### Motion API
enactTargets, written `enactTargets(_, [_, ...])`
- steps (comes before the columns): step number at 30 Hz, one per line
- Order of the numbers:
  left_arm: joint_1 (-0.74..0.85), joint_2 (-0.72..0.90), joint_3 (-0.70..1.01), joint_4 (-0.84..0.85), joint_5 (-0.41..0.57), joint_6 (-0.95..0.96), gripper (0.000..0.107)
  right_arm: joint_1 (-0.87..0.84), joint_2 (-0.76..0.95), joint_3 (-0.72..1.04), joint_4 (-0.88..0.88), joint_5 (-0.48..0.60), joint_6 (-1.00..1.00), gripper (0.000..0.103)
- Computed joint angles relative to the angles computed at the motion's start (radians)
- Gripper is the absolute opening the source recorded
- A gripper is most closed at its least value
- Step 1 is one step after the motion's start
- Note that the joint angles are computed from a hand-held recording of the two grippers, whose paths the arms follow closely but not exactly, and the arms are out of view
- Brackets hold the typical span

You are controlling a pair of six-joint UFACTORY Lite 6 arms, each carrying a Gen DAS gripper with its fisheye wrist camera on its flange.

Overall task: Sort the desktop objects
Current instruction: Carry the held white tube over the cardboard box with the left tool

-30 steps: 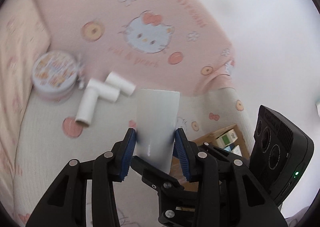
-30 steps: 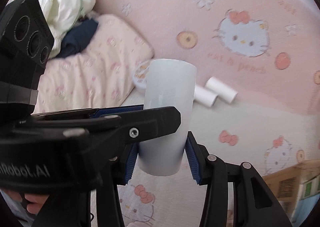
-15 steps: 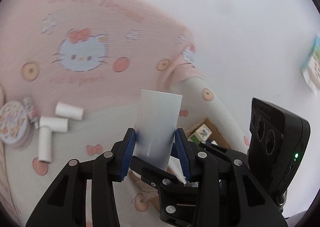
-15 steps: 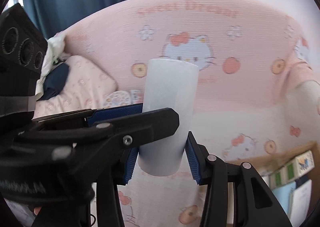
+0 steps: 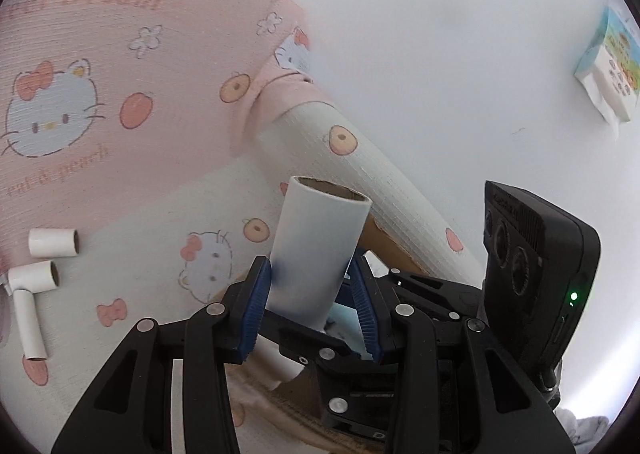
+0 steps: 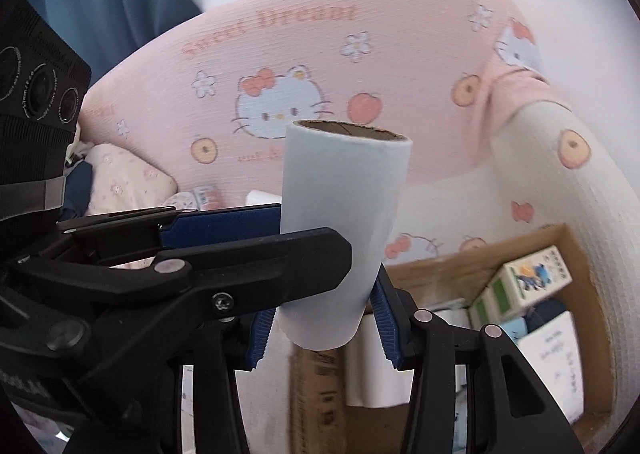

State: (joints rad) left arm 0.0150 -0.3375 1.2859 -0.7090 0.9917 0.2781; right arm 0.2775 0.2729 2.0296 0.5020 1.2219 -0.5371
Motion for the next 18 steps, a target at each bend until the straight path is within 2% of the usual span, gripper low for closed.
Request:
enactTargets(5, [-0.151,0.058,-0.007,0.033,-0.067,-0.101,0.044,-0.08,0.009,-0.015,-0.006,0.029,-0.068,0.043])
enactTargets(10, [-0.255,0.134,-0.016,0.084,-0.115,-0.214,0.044,-0.156,0.068,0.01,-0.014,0.111,-0.106,0.043])
enactTargets(18, [-0.282,0.262,-0.076,-0.025,-0.097,-0.306,0.044,-0.217,0.073,-0.114,-0.078,0.101,-0.194,0.041])
